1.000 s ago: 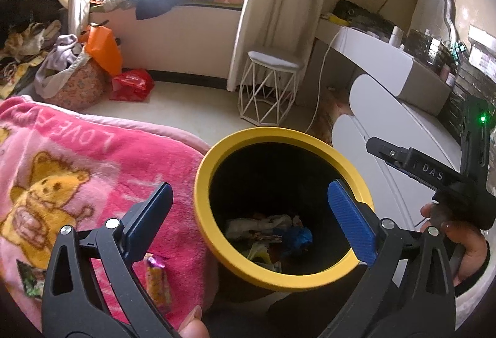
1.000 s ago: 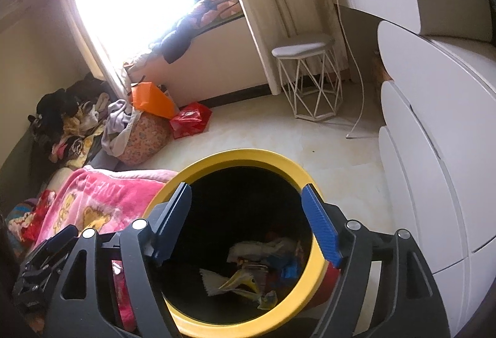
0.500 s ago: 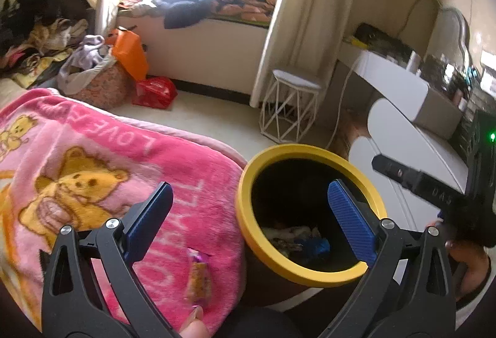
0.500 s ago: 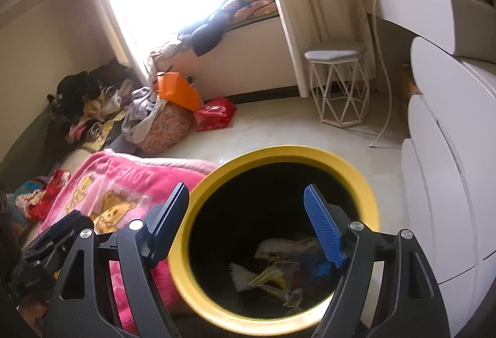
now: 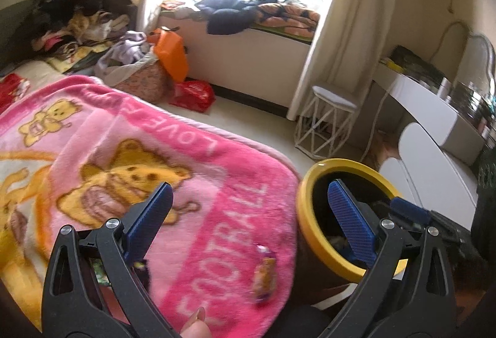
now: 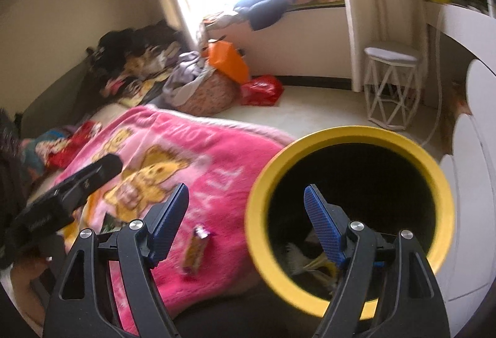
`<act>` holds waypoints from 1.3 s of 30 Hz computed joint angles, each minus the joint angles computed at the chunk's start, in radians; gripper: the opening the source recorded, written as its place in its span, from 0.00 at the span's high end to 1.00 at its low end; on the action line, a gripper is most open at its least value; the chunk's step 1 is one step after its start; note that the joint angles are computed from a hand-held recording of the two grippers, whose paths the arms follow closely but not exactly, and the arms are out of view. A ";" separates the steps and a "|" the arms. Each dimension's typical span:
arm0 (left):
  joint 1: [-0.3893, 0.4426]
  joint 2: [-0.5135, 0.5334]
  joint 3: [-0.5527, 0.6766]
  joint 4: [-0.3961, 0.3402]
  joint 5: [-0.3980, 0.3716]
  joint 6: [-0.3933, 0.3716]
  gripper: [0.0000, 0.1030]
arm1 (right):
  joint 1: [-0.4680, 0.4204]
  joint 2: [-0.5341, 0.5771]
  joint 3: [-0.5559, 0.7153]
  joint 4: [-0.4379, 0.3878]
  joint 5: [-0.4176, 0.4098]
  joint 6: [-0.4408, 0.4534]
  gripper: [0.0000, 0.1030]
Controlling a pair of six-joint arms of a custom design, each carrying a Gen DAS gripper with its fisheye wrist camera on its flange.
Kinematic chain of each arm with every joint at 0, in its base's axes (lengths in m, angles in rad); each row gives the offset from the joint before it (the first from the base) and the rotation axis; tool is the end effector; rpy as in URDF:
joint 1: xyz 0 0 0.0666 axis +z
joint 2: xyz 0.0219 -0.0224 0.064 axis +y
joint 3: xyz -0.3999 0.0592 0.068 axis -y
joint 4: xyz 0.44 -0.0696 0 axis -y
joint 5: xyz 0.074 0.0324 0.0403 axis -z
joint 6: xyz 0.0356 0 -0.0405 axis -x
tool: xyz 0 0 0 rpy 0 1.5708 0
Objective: Collect trash
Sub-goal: 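Move both open grippers back to the green bag and purple wrapper, then grasp the purple-yellow wrapper with the right gripper while the left grasps the green bag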
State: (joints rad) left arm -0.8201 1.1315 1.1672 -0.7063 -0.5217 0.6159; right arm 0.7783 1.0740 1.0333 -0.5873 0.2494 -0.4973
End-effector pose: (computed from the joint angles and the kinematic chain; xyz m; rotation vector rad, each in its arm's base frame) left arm 0.3095 -0.3063 0.4718 -0.0563 2.1494 -0.2492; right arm 0.3044 0.2872 0.4328 -0.1695 2.2057 0.4477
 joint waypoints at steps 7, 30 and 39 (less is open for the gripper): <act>0.044 -0.068 -0.060 -0.050 -0.016 0.068 0.10 | 0.043 0.073 0.045 -0.006 -0.044 0.023 0.28; 0.191 -0.222 -0.290 -0.121 0.178 0.231 0.11 | 0.083 0.303 0.153 -0.138 -0.190 0.020 0.38; 0.195 -0.223 -0.312 -0.106 0.198 0.290 0.37 | 0.093 0.347 0.168 -0.129 -0.221 0.061 0.80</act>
